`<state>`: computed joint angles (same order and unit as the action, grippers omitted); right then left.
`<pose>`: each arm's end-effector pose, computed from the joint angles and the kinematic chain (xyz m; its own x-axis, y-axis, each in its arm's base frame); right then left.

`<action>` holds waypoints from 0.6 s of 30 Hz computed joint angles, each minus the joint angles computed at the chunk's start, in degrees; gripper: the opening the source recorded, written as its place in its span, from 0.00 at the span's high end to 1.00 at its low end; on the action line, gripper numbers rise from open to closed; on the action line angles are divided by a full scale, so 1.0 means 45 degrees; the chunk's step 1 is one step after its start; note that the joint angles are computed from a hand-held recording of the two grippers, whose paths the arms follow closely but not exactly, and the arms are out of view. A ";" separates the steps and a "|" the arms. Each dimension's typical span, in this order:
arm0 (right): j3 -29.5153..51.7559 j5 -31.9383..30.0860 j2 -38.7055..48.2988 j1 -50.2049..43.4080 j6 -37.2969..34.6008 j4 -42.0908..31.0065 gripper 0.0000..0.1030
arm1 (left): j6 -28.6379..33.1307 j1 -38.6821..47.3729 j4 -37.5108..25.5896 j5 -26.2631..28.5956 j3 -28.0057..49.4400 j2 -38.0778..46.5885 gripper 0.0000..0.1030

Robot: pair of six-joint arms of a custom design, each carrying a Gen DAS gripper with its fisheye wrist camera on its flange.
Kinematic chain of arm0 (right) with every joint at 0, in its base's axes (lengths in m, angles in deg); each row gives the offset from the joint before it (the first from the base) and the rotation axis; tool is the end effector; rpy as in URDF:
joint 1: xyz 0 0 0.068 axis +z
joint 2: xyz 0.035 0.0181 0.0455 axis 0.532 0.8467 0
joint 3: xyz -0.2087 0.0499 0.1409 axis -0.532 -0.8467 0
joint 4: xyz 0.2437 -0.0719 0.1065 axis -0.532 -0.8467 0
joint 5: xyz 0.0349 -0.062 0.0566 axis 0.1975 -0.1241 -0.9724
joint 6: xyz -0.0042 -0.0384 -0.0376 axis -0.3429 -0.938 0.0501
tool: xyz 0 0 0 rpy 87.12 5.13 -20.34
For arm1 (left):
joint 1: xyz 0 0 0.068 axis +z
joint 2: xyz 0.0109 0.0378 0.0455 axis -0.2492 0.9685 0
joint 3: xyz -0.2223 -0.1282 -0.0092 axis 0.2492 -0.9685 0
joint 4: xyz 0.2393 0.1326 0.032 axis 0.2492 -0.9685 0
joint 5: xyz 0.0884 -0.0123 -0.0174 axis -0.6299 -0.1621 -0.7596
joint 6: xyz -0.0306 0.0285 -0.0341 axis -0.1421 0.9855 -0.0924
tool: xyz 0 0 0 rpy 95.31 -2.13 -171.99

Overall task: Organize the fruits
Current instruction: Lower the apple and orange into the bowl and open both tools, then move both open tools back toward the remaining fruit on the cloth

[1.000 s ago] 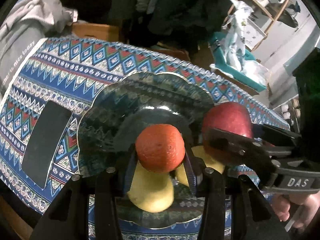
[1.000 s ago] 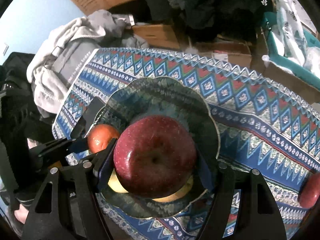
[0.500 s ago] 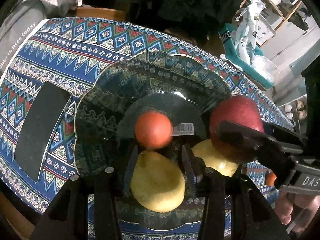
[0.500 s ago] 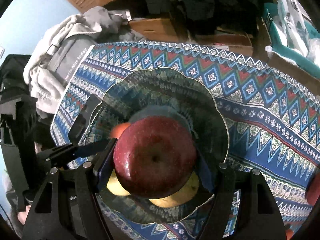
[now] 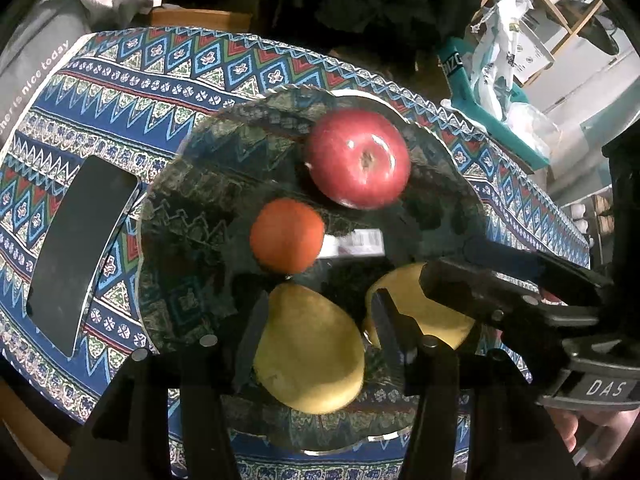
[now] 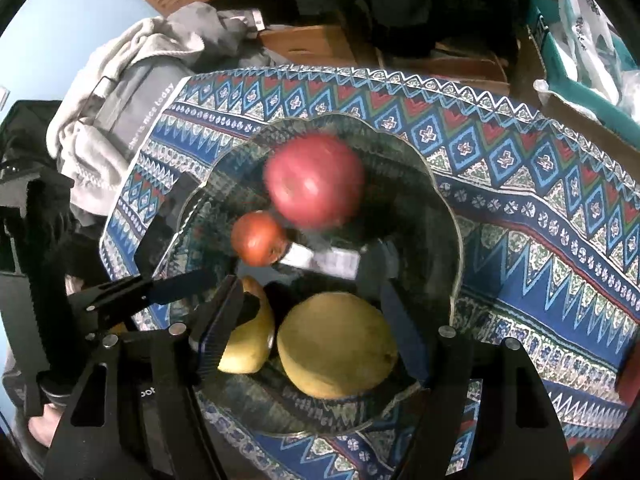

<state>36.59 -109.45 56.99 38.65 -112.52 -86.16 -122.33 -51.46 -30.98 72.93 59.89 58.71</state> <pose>0.2842 0.0513 0.2712 -0.7060 -0.6397 -0.3041 -0.7004 0.5670 0.4335 0.1505 -0.1067 0.2546 -0.7730 -0.5833 -0.2496 -0.5237 0.8087 -0.2680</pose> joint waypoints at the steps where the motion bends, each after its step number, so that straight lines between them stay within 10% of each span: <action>1: 0.0011 0.0003 -0.0025 -0.0015 0.0016 0.0007 0.29 | 0.0007 -0.0006 -0.0015 -0.0017 0.0033 0.0009 0.47; 18: 0.1212 0.0518 -0.0139 -0.2264 -0.1549 -0.0861 0.29 | -0.0269 -0.1027 -0.0532 -0.0801 0.1814 0.1112 0.40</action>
